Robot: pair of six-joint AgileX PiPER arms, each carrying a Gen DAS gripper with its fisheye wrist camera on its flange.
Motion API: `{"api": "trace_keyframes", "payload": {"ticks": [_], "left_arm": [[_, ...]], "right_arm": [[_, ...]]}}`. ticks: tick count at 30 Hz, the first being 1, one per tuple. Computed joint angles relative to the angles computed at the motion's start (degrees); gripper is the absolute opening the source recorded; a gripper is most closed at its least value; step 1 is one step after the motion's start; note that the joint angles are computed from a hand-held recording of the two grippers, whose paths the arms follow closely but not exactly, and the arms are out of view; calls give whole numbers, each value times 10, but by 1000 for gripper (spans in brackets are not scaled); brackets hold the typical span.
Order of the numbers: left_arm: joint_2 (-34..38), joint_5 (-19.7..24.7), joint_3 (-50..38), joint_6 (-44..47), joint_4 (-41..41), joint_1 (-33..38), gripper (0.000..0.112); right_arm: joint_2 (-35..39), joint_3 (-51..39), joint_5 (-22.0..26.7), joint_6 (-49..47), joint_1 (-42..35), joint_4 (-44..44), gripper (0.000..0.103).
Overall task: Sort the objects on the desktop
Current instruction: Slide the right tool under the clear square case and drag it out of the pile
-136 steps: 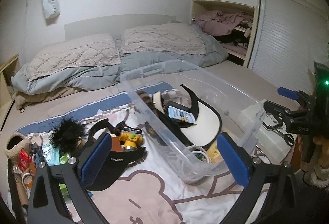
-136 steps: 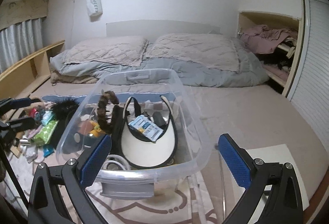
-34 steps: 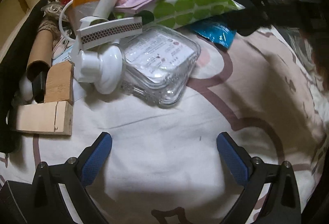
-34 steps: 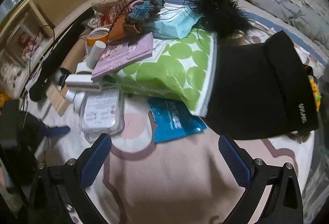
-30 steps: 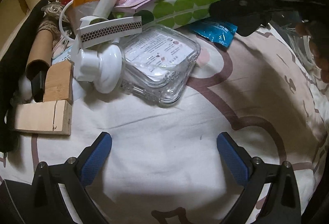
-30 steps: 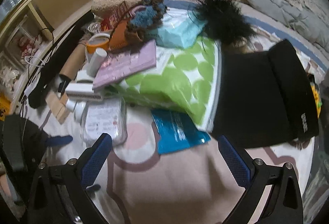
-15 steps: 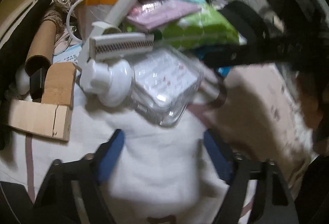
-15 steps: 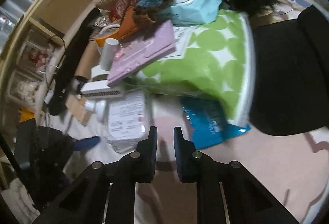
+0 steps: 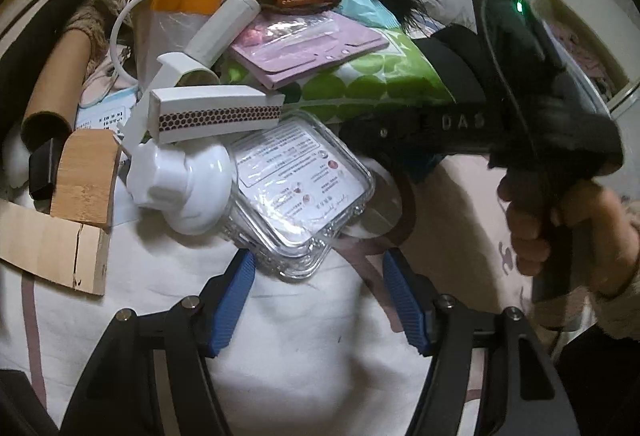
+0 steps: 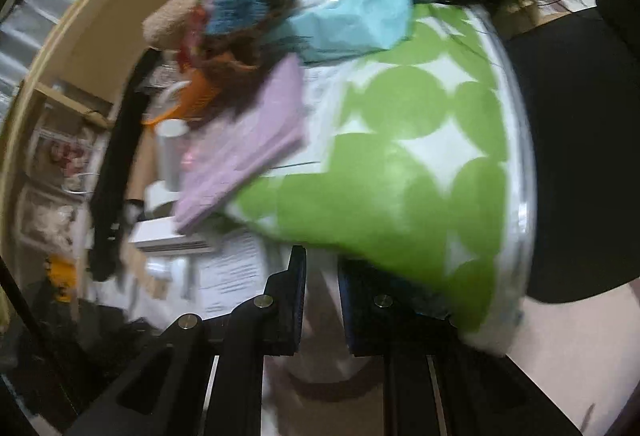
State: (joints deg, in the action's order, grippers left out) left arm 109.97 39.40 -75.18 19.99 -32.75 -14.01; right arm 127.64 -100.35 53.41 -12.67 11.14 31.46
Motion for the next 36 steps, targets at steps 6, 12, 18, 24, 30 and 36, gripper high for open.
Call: {"api": "trace_keyframes", "payload": {"ticks": [6,12,18,24,30,36], "left_arm": [[11,30,-18,9,-56,36,65],[6,56,-6,1,-117,53,65],[-2,45,-19,-10,-42,21,65],[5,50,-38,-33,-4,-14,65],[-1,49,-21,-26,21,-44,65],[-8,39,-11,-22,19,-71,65]], "right_arm": [[26,-33,25,-25,5,3,17],[37,-46,49,-58,18,12,17],[29,-35,45,-63,30,-2,17],[6,4,45,-81,36,-6,14],[-42,68,54,-96,22,-3,8],[-90,151,43,-125,-2,-4,7]]}}
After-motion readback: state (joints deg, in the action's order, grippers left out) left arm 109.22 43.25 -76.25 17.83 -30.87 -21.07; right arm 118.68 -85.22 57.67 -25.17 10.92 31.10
